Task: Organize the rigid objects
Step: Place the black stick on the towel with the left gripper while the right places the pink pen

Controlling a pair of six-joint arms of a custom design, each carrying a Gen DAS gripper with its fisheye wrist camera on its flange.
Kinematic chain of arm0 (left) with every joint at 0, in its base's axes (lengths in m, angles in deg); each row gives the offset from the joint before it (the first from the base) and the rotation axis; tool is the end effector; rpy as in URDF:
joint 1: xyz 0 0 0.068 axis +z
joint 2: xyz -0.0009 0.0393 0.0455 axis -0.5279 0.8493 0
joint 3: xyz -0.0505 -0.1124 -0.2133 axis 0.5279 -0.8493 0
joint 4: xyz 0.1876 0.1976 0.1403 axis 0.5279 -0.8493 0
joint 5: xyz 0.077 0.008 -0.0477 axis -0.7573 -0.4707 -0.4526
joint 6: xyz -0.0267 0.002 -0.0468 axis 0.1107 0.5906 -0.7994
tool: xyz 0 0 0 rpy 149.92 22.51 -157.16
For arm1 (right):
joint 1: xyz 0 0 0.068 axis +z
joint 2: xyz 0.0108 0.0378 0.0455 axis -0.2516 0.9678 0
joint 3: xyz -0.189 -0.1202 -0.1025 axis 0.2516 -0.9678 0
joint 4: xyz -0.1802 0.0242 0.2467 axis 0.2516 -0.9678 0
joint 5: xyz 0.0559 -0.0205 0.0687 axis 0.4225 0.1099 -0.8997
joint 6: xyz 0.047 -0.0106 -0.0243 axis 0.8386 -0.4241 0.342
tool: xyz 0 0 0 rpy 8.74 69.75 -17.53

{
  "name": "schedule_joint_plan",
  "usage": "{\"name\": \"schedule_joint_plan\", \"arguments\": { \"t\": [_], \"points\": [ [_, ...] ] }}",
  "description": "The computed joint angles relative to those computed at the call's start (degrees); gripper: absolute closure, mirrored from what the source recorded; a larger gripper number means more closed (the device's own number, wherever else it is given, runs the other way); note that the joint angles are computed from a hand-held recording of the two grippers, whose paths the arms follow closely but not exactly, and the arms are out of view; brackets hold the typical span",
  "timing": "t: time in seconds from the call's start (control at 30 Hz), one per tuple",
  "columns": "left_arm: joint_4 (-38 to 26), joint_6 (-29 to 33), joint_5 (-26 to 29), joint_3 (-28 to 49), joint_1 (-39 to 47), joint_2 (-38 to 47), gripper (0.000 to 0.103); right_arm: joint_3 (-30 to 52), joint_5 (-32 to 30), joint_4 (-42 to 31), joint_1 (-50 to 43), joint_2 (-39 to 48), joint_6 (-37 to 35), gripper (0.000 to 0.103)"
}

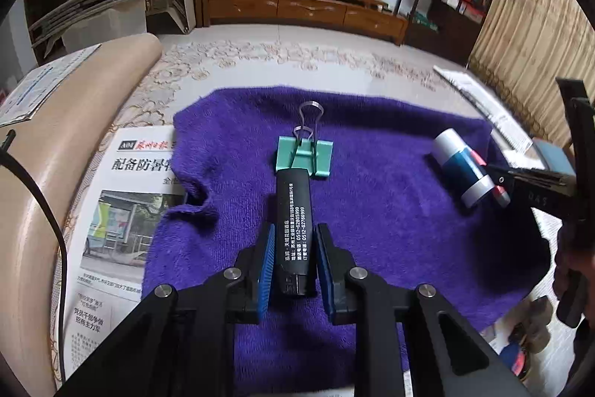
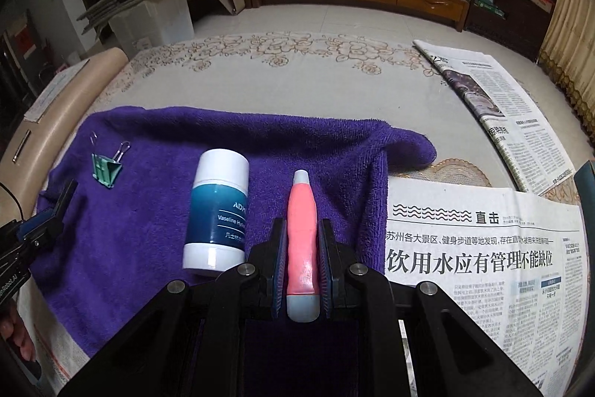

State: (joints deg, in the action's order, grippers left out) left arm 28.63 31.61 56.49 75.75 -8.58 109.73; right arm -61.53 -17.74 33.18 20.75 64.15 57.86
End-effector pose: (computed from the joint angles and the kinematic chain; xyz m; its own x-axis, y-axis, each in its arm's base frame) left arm 0.1810 0.0584 0.1532 -0.7582 0.2900 -0.5840 0.4295 0.8960 -0.1128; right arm 0.1507 0.0914 0.1549 -0.8339 0.2097 -0.5106 0.2176 0.9750 0.0449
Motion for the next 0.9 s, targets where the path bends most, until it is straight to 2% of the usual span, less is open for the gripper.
{"name": "schedule_joint_plan", "arguments": {
  "t": [0.2,0.4,0.47,0.5,0.63,0.73,0.8,0.9],
  "points": [
    [2.3,0.7,-3.2,-0.4,-1.4,1.8,0.082,-0.1,-0.4,1.4,-0.7,2.3,-2.0,0.086],
    [2.2,1.6,-5.3,-1.5,-2.5,-0.8,0.081,0.0,0.0,1.6,-0.3,3.0,-4.6,0.086],
    [2.4,1.0,-6.8,-1.9,-3.2,-2.0,0.065,-0.6,-0.5,1.7,-0.7,2.0,-6.1,0.086],
    [3.0,0.1,-8.4,-2.1,-3.6,-2.3,0.046,-0.5,-0.6,1.6,-0.4,1.7,-6.4,0.086],
    [1.5,0.9,-5.5,-0.8,-1.6,-1.0,0.044,-1.2,-1.7,1.4,-0.6,0.0,-8.5,0.084],
    [-1.5,2.1,-4.4,0.1,0.3,-2.3,0.039,-1.1,-2.6,-0.8,0.0,-3.1,-7.0,0.068],
    [-3.6,3.2,-4.0,-0.2,1.6,-5.2,0.026,-1.2,-2.3,-3.2,1.6,-6.8,-5.5,0.056],
    [-8.5,6.5,-2.1,-0.1,5.7,-10.1,0.021,0.0,0.8,-8.1,5.9,-9.5,-1.2,0.047]
  ]
}}
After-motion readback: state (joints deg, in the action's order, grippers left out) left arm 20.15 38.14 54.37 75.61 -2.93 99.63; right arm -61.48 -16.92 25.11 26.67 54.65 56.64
